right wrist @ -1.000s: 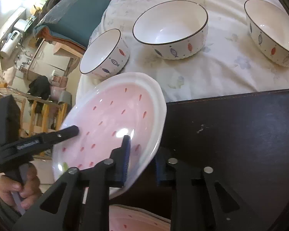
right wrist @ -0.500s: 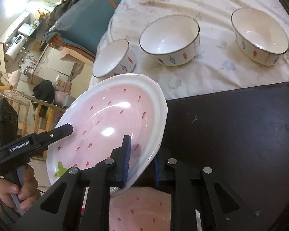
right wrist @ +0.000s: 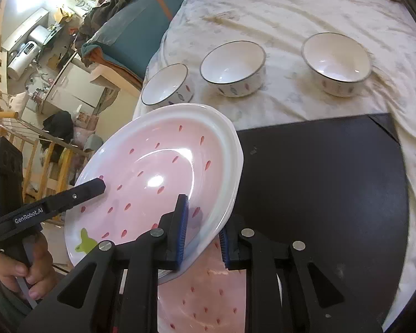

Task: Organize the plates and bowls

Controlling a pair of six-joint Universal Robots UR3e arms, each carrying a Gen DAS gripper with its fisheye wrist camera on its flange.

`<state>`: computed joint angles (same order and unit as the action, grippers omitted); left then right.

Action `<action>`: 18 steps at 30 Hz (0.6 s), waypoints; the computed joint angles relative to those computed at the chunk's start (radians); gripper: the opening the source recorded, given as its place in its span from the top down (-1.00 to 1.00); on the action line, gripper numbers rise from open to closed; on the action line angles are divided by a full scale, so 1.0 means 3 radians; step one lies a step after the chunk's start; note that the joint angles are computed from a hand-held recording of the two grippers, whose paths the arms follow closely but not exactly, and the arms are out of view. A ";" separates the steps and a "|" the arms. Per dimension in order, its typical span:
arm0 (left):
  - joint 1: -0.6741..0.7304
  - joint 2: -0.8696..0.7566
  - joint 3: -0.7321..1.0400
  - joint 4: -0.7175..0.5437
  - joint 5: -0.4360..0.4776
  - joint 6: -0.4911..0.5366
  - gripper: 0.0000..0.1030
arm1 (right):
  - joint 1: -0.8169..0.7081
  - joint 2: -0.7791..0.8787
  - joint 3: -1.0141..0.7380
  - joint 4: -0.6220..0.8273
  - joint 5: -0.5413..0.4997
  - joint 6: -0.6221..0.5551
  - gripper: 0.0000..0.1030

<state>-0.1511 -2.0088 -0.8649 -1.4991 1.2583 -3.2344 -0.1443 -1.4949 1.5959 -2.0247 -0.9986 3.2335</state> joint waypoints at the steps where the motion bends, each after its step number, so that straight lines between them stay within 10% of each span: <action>1: -0.0044 0.0046 -0.0076 0.0017 0.0030 0.0014 0.49 | -0.0027 -0.0104 0.0093 0.0016 -0.0010 -0.0010 0.57; 18: -0.0312 0.0857 -0.1351 0.0239 0.0097 0.0079 0.49 | -0.0393 -0.1486 0.1047 0.0796 -0.0090 -0.0332 0.56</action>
